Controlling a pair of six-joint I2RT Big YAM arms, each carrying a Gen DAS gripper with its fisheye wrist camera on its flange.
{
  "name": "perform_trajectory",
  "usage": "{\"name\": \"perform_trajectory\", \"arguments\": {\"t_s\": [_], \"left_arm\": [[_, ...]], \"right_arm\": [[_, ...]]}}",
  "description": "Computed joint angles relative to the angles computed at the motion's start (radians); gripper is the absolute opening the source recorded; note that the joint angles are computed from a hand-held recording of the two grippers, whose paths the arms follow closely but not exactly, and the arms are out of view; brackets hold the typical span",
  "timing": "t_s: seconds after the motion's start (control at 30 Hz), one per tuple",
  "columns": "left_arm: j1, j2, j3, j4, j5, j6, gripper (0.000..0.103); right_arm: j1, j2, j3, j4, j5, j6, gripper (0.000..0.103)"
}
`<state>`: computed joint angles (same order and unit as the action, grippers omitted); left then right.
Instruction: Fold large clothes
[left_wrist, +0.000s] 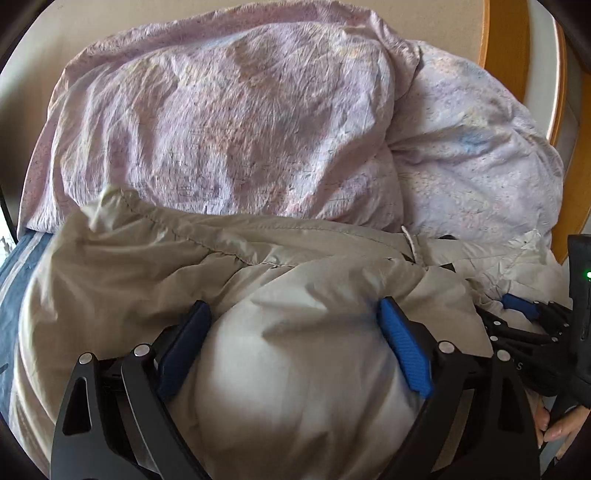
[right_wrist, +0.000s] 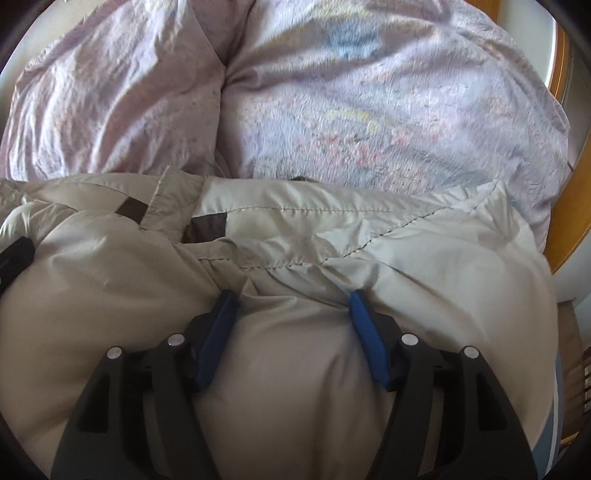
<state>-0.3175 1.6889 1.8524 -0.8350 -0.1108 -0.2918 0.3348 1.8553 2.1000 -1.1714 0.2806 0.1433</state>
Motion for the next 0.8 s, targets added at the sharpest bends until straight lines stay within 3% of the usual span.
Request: {"name": "perform_trajectory", "arguments": {"t_s": [0.23,0.37,0.43,0.5,0.53,0.6,0.73,0.8], "left_arm": [[0.001,0.061,0.051,-0.014,-0.02,-0.03,0.096],[0.0,0.071,0.086,-0.075,-0.013,-0.024,0.096],[0.016,0.035,0.065,-0.095,0.043,-0.048,0.095],[0.037,-0.019,0.018,-0.066,0.089,-0.056,0.095],[0.045,-0.05,-0.012,-0.033,0.07,-0.048,0.095],[0.057,-0.079,-0.036,0.004,0.011,-0.025,0.095],[0.081,-0.024,0.022,-0.045,-0.084,-0.033,0.095],[0.079,0.007,0.042,-0.068,-0.142,-0.017,0.094]], "right_arm": [[0.0,0.016,-0.01,0.021,0.009,0.031,0.066],[-0.003,0.003,-0.012,0.01,-0.006,0.015,0.066],[-0.02,-0.075,-0.081,0.067,-0.044,0.016,0.066],[-0.047,-0.157,-0.157,0.16,-0.062,0.033,0.066],[-0.067,-0.185,-0.175,0.192,-0.056,0.045,0.067],[-0.104,-0.185,-0.15,0.181,-0.018,0.074,0.068],[-0.188,-0.102,-0.043,0.073,-0.023,0.153,0.067],[-0.198,-0.071,-0.028,0.047,-0.012,0.143,0.066]]}}
